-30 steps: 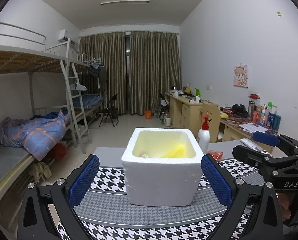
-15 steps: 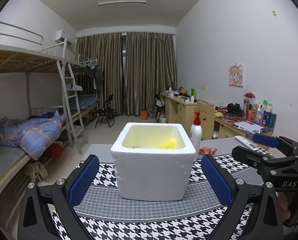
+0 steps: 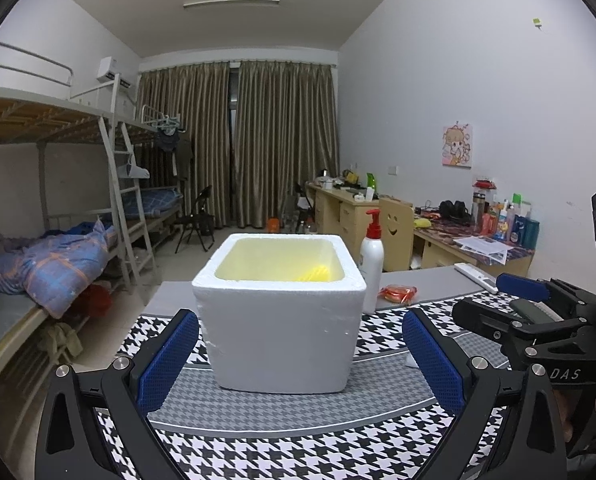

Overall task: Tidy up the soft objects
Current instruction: 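Withdraw both grippers from the foam box back toward the table, then move both grippers toward the grey sock on the table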

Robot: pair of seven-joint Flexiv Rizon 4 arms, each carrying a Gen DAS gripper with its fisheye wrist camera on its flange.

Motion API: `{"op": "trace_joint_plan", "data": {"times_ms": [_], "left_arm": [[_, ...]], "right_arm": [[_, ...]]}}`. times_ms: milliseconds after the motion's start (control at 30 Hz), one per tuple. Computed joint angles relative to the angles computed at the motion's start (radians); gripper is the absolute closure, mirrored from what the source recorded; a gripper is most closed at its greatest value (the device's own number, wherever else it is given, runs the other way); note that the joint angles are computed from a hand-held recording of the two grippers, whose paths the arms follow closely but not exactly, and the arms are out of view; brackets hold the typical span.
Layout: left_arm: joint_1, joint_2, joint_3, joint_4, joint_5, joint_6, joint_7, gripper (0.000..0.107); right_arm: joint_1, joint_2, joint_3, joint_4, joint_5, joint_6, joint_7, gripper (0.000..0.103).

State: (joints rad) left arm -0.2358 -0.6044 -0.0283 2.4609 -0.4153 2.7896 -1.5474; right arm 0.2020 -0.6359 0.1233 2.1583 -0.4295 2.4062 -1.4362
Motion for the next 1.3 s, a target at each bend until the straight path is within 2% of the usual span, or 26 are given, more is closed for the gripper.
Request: {"op": "trace_joint_plan", "data": {"times_ms": [533, 1300], "left_arm": [[0.011, -0.038, -0.013, -0.054, 0.061, -0.071, 0.012, 0.005], [0.026, -0.057, -0.030, -0.121, 0.170, -0.173, 0.005, 0.005]], "right_arm": [[-0.031, -0.018, -0.009, 0.002, 0.019, -0.001, 0.019, 0.005], [-0.041, -0.014, -0.042, 0.005, 0.110, -0.030, 0.012, 0.005]]}}
